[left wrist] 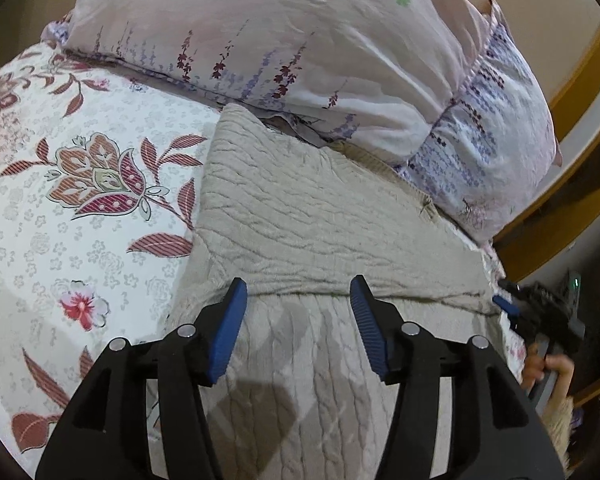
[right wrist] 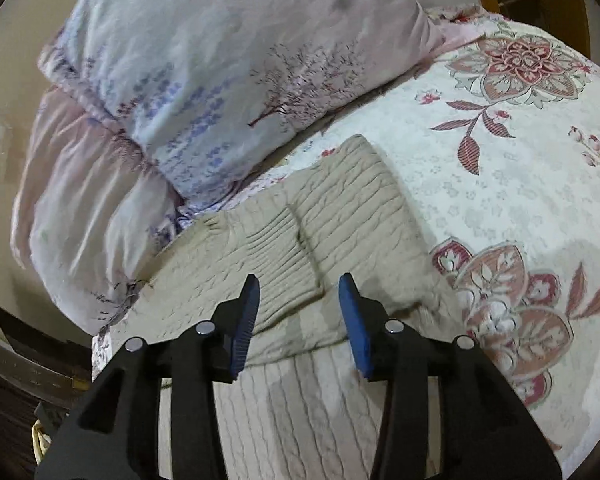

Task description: Fold small clothes

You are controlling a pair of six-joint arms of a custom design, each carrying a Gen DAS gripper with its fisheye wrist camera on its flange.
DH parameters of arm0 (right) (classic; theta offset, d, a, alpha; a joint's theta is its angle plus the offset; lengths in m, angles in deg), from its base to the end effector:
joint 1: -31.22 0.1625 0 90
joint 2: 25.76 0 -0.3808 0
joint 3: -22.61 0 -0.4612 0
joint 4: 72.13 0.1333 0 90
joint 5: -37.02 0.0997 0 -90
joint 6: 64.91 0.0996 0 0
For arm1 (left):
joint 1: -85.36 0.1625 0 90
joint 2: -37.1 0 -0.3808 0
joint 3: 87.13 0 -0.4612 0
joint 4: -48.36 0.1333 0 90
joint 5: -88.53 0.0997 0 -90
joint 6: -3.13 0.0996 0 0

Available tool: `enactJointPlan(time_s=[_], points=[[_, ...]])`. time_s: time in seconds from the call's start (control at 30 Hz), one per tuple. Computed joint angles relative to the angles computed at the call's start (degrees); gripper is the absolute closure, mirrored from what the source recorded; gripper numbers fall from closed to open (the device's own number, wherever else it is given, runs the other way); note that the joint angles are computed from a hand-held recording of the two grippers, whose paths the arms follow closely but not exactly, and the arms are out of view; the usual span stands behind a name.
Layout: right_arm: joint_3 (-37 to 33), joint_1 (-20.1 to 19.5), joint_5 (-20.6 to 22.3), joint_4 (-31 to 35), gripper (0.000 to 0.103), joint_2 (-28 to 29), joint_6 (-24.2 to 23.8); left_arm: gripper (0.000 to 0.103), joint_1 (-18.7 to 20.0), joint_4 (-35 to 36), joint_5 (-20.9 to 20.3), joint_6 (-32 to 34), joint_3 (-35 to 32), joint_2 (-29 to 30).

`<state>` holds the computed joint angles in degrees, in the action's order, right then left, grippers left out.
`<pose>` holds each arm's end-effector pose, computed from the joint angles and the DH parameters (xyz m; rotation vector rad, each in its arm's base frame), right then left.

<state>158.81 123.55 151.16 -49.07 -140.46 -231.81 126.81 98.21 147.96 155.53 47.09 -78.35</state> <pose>0.1033 -0.2608 0.2046 -0.4768 -2.5720 1.1558 -0.0367 -0.2779 0.2417 0.3687 2.7921 -0.8920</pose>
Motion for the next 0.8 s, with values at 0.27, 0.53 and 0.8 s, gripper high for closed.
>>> enactJointPlan(time_s=[0.27, 0.53, 0.8], points=[[-1.4, -5.3, -5.1, -0.9, 0.094, 5.1, -1.9, 0.048, -0.9, 1.5, -1.2, -0.1, 0.5, 0.1], [1.7, 3.9, 0.6, -2.8, 0.096, -1.2, -2.7, 0.048, -0.8, 1.7, -0.7, 0.7, 0.8, -0.4], [2.4, 1.5, 3.4, -2.4, 0.095, 2.5, -1.2, 0.048, -3.1, 3.6, -1.5, -1.3, 1.9, -2.1]])
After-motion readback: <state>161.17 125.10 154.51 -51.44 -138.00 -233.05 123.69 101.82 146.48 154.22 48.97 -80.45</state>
